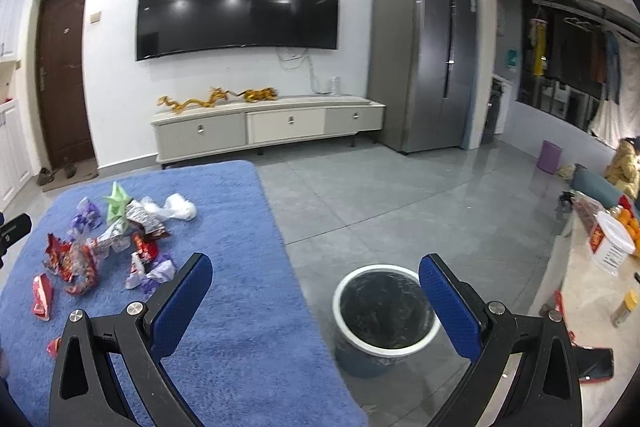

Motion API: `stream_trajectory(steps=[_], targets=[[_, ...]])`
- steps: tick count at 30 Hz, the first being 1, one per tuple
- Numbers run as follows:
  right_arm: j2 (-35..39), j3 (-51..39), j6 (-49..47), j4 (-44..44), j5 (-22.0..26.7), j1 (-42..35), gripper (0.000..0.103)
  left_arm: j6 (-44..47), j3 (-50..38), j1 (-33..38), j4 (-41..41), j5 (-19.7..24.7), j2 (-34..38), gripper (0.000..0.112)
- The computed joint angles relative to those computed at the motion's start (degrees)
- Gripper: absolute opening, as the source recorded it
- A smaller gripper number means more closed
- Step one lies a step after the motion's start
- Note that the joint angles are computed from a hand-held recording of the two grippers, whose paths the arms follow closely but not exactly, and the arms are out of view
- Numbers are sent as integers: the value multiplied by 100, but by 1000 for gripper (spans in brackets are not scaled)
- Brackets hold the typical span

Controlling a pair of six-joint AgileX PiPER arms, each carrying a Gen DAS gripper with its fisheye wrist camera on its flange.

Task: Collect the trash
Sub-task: 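Move both tools toward the wrappers on the blue rug, then grasp the clear plastic bag with the left tool while the right tool grasps the purple bag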

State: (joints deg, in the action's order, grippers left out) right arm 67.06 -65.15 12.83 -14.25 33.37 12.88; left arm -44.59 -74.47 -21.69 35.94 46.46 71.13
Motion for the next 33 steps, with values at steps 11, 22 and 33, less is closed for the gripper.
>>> stream_trajectory(steps=[11,22,33], targets=[[1216,-538,-1536,1574,-66,306,95,2110,126,1359,-2082,-329,218,102],[2754,-1510,-3837,3980,576,406,68,3442,-1121,1602,-3622,112,1908,80],[3529,-2121,-4667,4812,1143,353,43,3748,-1322,1875,-4273,349,2590,38]])
